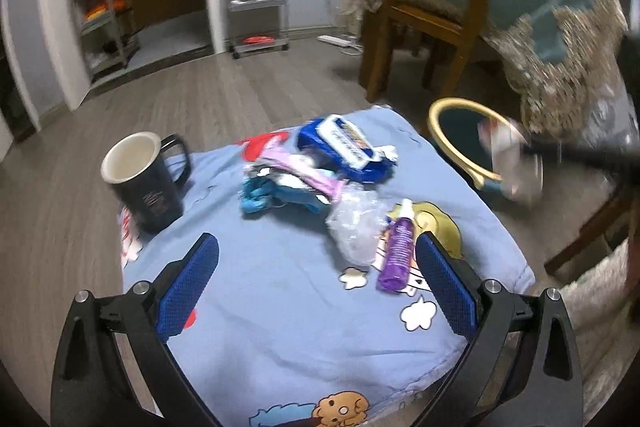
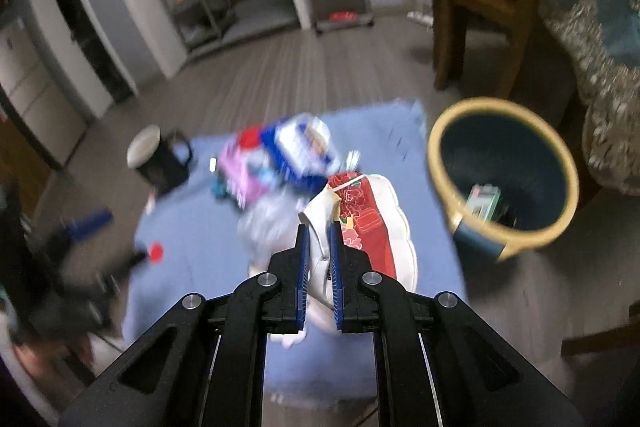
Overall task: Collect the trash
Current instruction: 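Grasp the red-white snack wrapper with the right tool while the left grasps the purple spray bottle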
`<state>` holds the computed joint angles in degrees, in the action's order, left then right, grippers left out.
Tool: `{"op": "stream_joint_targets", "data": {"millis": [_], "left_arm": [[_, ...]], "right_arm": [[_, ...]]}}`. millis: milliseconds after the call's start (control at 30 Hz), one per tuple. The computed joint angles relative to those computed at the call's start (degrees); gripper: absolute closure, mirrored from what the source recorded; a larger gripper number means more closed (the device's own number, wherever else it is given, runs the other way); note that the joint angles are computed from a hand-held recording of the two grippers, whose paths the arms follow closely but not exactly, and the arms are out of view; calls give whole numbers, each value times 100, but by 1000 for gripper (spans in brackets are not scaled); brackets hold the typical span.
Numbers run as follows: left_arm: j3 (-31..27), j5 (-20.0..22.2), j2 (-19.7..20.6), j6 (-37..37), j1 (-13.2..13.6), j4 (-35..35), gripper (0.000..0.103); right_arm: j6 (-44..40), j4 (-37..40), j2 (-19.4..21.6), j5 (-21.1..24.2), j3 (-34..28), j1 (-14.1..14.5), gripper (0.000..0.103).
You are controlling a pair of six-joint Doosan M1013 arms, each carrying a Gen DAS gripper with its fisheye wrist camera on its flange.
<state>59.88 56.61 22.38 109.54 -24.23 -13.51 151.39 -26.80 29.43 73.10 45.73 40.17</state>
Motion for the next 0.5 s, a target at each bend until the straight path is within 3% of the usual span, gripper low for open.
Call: {"op": "stream_joint_targets", "data": {"millis": [133,400,500], "left_arm": [[-9,55,50,280,-135,-79,6],[-142,282,312,453,-367,-239,7],[-216,464,466,511,-459,-315,19]], "right_arm": [[-184,-127,-138,-114,37,-209,92],[267,235,-447,-937,689,-542,92],[312,359,-444,-1018,719,-591,92]]}}
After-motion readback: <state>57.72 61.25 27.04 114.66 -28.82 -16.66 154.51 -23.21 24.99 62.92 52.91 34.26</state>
